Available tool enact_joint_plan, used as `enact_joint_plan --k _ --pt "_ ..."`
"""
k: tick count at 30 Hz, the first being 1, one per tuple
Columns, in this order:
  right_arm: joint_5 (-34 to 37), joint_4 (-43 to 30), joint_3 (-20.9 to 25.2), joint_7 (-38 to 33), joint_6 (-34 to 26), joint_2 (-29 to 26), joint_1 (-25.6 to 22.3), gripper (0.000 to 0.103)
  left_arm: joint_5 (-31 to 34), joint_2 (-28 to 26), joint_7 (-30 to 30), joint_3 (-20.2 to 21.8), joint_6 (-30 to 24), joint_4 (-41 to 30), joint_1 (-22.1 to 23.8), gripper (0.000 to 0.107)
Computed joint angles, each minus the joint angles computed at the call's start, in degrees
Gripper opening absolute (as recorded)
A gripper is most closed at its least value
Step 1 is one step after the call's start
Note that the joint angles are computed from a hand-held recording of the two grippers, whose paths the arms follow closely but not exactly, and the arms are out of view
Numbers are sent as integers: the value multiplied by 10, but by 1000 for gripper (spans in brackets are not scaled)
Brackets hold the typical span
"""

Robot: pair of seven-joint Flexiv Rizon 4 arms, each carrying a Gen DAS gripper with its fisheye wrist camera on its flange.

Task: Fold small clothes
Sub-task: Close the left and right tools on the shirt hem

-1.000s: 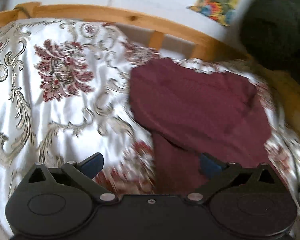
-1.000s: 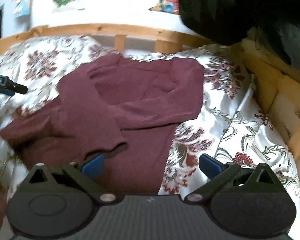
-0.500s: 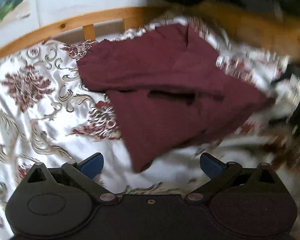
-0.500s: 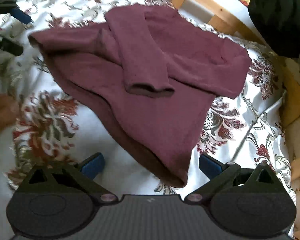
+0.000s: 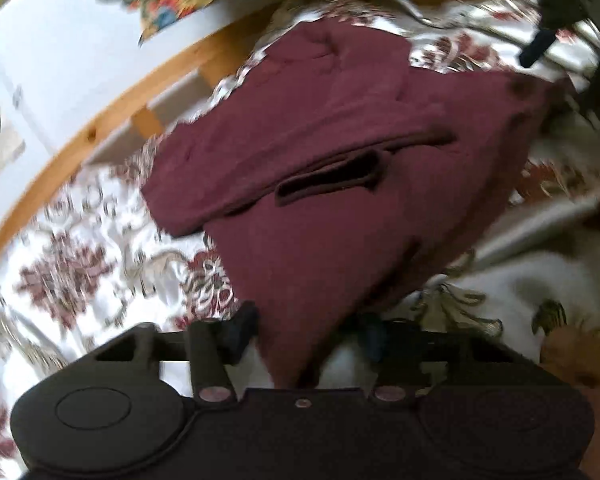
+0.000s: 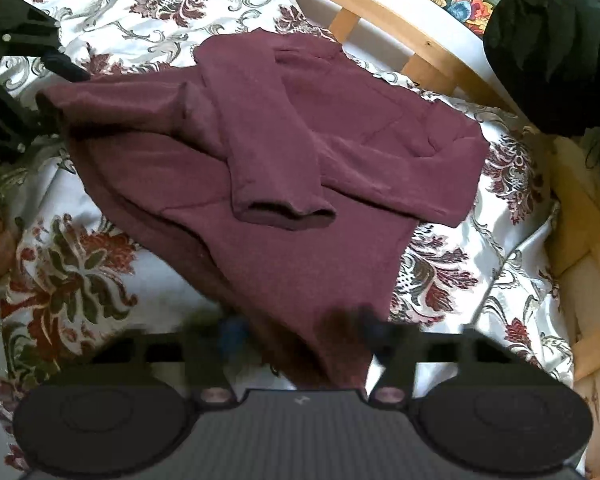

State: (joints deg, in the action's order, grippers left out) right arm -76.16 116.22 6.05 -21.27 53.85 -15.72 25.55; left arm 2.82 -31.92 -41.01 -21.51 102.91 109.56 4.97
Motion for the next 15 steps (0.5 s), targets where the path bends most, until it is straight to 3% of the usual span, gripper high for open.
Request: enact_joint_plan --k 1,3,9,15 --pt "1 1 0 5 -13 2 3 14 6 0 4 9 11 2 -7 38" --pt "-2 6 0 25 -35 11 5 9 11 2 1 28 34 7 -21 9" --pt "-39 36 8 143 -64 53 -10 7 48 7 -70 -73 61 30 88 7" --pt "-97 49 32 183 -151 74 2 5 114 15 -124 -175 71 64 195 7"
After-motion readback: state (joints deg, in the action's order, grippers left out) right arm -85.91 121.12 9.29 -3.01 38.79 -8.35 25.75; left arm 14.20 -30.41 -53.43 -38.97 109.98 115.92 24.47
